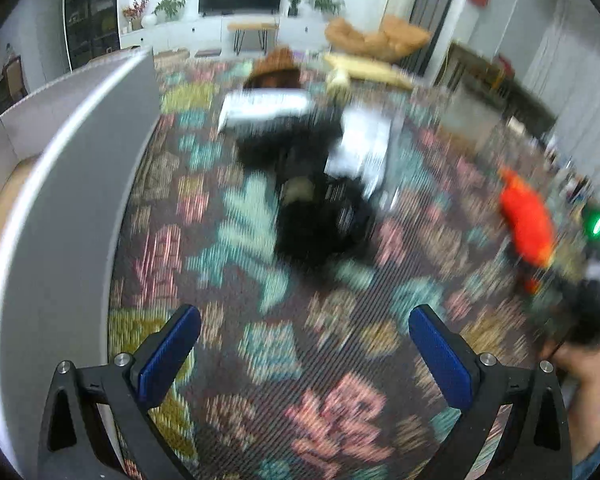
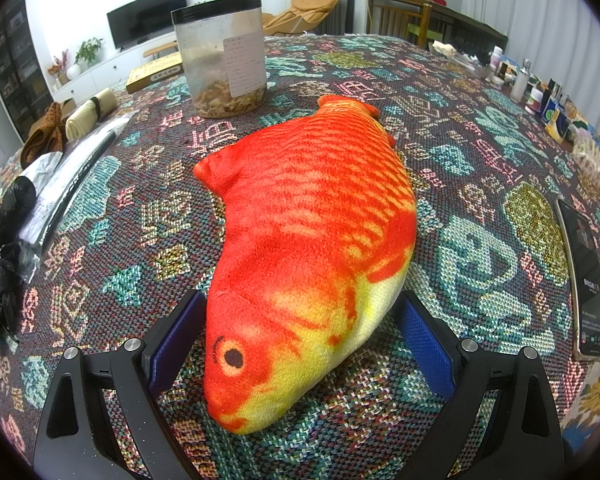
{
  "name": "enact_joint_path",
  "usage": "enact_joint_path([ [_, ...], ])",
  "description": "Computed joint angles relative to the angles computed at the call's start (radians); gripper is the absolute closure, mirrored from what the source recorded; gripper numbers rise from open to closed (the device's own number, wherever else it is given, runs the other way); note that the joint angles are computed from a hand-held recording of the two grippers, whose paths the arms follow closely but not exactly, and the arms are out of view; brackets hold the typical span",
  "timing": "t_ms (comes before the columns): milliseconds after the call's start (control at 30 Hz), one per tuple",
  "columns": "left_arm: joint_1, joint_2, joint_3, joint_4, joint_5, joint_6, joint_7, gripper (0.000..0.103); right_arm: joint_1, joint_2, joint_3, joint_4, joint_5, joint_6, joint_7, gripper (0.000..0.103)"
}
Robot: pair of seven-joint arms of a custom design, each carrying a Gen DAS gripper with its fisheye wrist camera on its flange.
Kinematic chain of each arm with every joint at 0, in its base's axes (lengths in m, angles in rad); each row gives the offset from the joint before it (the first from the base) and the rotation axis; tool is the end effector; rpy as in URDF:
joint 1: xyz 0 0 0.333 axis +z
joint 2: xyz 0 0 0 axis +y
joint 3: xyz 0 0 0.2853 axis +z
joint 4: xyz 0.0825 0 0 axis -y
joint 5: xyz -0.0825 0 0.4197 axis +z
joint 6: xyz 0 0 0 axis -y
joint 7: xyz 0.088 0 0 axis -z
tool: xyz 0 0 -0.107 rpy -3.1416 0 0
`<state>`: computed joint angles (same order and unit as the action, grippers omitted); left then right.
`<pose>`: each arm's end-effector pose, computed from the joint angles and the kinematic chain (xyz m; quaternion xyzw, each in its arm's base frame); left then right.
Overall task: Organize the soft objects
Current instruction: 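Grasp the black knitted bag with the left tool while the right tool lifts the fish, then carry the black bag and fish into the white box and release both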
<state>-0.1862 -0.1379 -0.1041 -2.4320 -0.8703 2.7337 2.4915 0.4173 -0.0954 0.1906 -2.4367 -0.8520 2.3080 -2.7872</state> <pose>0.5143 -0.1226 0.3414 -0.4935 0.8114 -0.3054 0.0690 0.4219 0.2736 0.2862 -0.3951 0.8649 -0.2827 0.1266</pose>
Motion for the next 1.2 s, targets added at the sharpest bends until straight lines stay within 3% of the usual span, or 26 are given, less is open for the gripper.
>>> enact_joint_path([
  [67, 0.001, 0.022, 0.001, 0.054, -0.004, -0.037, -0.017, 0.000, 0.000, 0.000, 0.000, 0.000, 0.000, 0.000, 0.000, 0.006],
  [167, 0.010, 0.101, -0.024, 0.143, 0.042, -0.022, -0.068, 0.000, 0.000, -0.001, 0.000, -0.001, -0.001, 0.001, 0.001, 0.006],
  [267, 0.025, 0.231, -0.050, 0.249, 0.246, 0.033, -0.247, 0.002, 0.000, -0.001, 0.000, -0.001, -0.001, 0.001, 0.001, 0.006],
  [333, 0.029, 0.296, -0.042, 0.300, 0.386, 0.043, -0.406, 0.019, -0.001, 0.001, 0.000, 0.000, -0.002, 0.001, 0.001, 0.006],
  [367, 0.043, 0.314, -0.049, 0.317, 0.392, 0.022, -0.429, 0.020, -0.001, 0.001, -0.001, 0.000, -0.002, 0.001, 0.001, 0.006],
  [467, 0.104, 0.359, -0.093, 0.369, 0.335, -0.059, -0.418, 0.020, -0.001, 0.001, -0.001, 0.000, -0.001, 0.001, -0.001, 0.006],
  [567, 0.107, 0.380, -0.112, 0.374, 0.392, -0.012, -0.418, 0.021, -0.001, 0.000, -0.001, -0.001, -0.002, 0.003, 0.001, 0.006],
  [600, 0.116, 0.384, -0.124, 0.376, 0.387, 0.000, -0.398, 0.034, -0.001, 0.000, -0.001, -0.001, -0.004, 0.004, 0.002, 0.006],
  [633, 0.137, 0.386, -0.147, 0.376, 0.350, 0.001, -0.349, 0.060, -0.002, -0.002, -0.002, -0.003, -0.007, 0.009, 0.006, 0.006],
  [667, 0.154, 0.386, -0.160, 0.381, 0.318, -0.008, -0.317, 0.072, -0.003, -0.010, -0.001, -0.013, -0.016, 0.020, 0.020, 0.007],
  [700, 0.178, 0.376, -0.176, 0.385, 0.259, -0.040, -0.281, 0.075, -0.007, -0.025, -0.003, -0.030, -0.028, 0.044, 0.040, 0.007],
  [833, 0.210, 0.285, -0.176, 0.318, 0.049, -0.056, -0.157, 0.075, -0.070, -0.169, -0.016, -0.184, -0.125, 0.322, 0.189, 0.008],
  [900, 0.207, 0.244, -0.153, 0.286, -0.018, -0.090, -0.111, 0.075, -0.107, -0.236, -0.021, -0.243, -0.104, 0.399, 0.232, 0.008],
  [1067, 0.169, 0.145, -0.090, 0.202, -0.158, -0.128, -0.010, 0.075, -0.119, -0.244, -0.071, -0.200, 0.075, 0.384, -0.046, 0.008],
  [1200, 0.133, 0.072, -0.045, 0.153, -0.207, -0.173, 0.030, 0.075, -0.121, -0.118, -0.110, -0.093, 0.238, 0.363, -0.329, 0.008],
])
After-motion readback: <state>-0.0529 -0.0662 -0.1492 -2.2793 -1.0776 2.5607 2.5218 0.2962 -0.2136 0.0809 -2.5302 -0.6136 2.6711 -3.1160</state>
